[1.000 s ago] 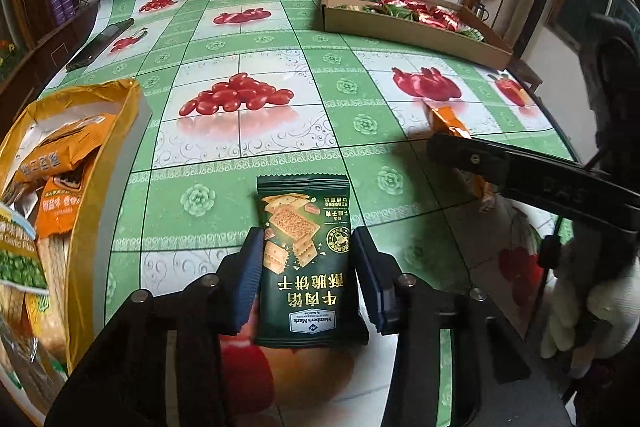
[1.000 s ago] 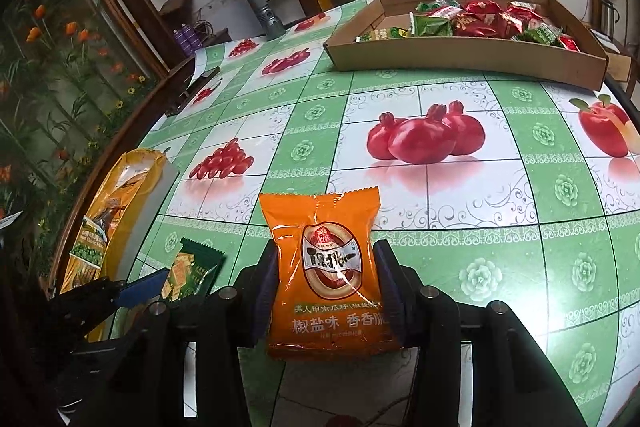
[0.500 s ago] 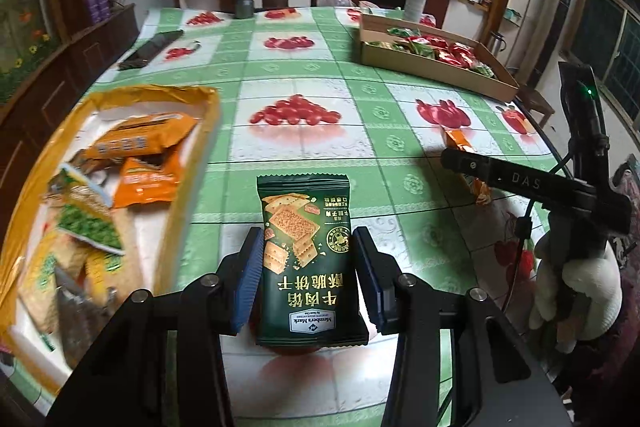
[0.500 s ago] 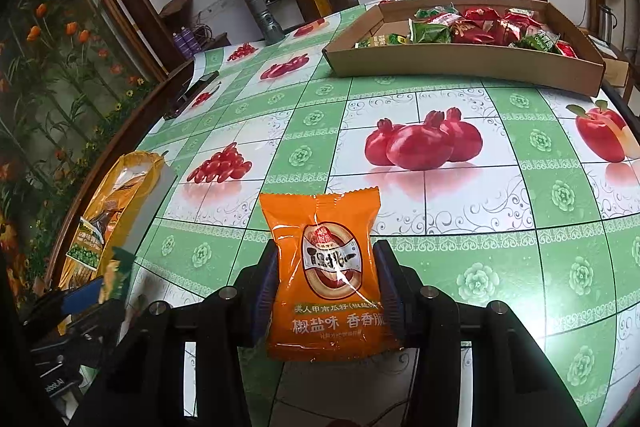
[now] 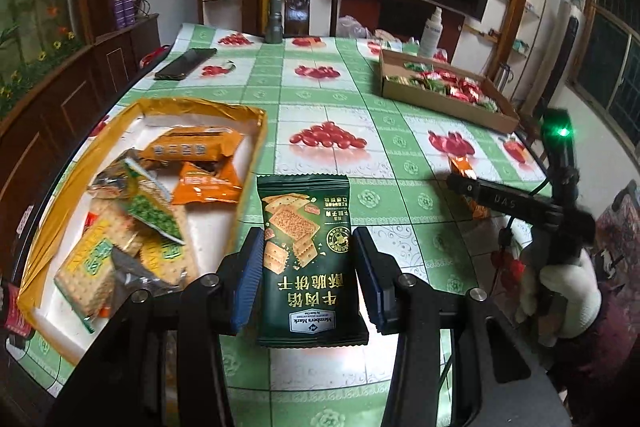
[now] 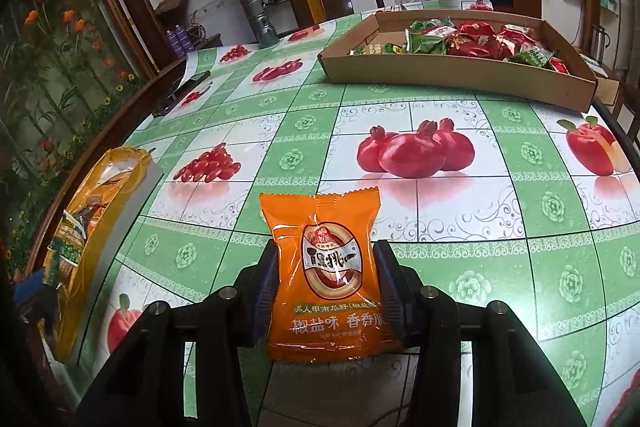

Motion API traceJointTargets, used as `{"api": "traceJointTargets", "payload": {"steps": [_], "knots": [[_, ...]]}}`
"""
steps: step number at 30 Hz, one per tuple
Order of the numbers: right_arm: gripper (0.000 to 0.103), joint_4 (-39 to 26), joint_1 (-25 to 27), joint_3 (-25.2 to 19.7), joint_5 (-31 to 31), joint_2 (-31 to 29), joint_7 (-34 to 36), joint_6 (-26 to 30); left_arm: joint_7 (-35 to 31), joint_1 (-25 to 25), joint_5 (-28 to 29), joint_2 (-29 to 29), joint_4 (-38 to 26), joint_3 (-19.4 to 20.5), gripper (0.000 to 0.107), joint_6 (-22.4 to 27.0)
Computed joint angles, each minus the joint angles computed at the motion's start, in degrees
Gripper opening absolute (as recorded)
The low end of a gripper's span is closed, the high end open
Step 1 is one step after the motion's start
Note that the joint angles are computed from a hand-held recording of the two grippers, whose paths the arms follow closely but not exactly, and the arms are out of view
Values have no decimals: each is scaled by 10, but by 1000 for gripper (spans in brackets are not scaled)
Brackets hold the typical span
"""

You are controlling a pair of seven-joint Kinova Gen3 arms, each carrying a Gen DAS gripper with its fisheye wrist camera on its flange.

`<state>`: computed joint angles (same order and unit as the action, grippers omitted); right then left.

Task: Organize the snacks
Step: 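Grasp the dark green cracker pack with the left tool while the right tool grasps the orange snack bag, then carry the green pack and orange bag into the tray and release both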

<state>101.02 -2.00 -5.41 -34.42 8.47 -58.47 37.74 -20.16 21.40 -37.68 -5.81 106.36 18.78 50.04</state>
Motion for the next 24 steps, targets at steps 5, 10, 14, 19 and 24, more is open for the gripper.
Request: {"api": "traceJointTargets", "payload": {"steps": [5,10,14,19,24], "knots": [[48,5,0,2,1,-2,-8,-9,8,-21,8,-49,36,-3,43,-25],[48,2,-16,5,42,-7,-43,-11,5,-65,26,-120,77,-6,43,-41],[48,-2,-21,-4,25,-28,-31,21,-14,-101,50,-165,110,-30,43,-54],[47,-25,-60,-17,3,-46,-17,60,-50,-140,78,-187,137,-56,43,-76],[47,-78,-121,-41,18,-25,-51,97,-112,-168,108,-181,148,-93,43,-102]]}}
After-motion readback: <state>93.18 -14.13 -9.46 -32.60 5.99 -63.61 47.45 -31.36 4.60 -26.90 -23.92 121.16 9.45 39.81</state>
